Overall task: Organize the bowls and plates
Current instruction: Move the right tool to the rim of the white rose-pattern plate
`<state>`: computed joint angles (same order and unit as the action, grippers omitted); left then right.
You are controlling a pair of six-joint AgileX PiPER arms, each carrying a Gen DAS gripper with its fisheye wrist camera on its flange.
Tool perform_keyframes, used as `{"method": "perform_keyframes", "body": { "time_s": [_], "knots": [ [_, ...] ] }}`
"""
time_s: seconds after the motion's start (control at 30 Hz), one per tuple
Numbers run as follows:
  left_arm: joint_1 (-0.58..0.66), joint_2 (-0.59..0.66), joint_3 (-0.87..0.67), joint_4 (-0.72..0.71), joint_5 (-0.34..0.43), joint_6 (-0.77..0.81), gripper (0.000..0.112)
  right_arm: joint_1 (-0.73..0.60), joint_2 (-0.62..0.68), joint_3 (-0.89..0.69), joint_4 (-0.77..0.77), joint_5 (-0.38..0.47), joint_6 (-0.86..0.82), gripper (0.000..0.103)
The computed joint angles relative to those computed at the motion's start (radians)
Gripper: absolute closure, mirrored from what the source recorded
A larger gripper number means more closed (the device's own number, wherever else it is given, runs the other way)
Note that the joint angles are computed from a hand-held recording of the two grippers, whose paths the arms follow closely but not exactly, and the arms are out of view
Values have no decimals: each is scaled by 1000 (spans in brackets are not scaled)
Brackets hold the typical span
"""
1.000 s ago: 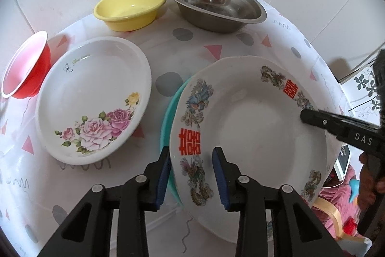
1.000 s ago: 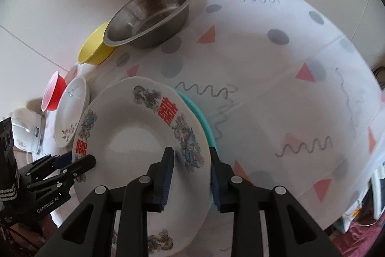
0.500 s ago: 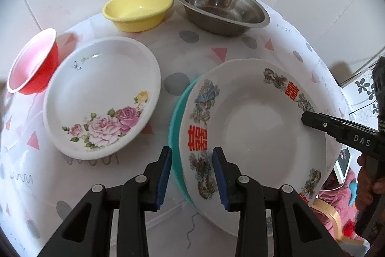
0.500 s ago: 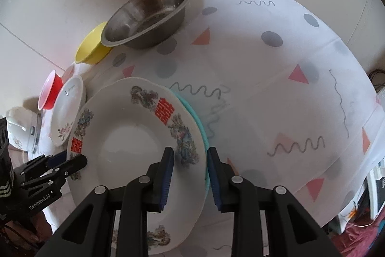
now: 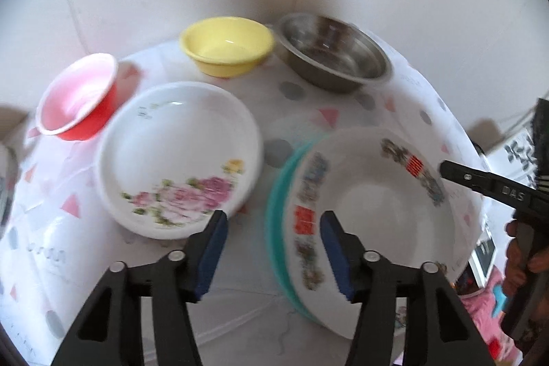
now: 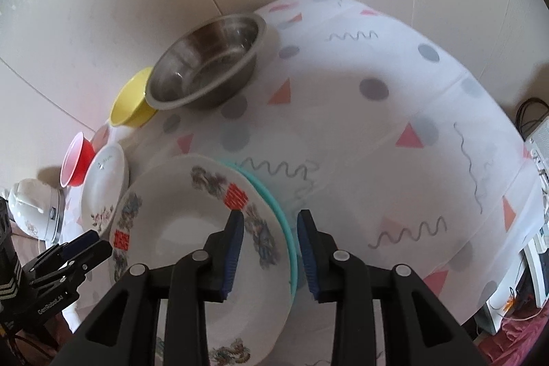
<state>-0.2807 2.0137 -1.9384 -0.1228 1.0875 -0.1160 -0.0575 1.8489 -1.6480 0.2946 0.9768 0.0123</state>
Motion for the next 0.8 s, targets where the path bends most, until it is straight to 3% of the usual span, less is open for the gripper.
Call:
{"method": "perform_keyframes", "body": {
  "time_s": [0.27, 0.63, 0.8],
  "knots": [
    [95, -28, 37, 65, 0, -104, 46, 88, 26, -117, -34, -2, -22, 70],
    [209, -50, 85, 107, 13, -212, 41, 218, 188, -375, -30, 76, -38, 70],
    [213, -47, 82, 136, 23, -230, 36, 252, 284, -533, 17, 158, -87, 67]
  ]
}}
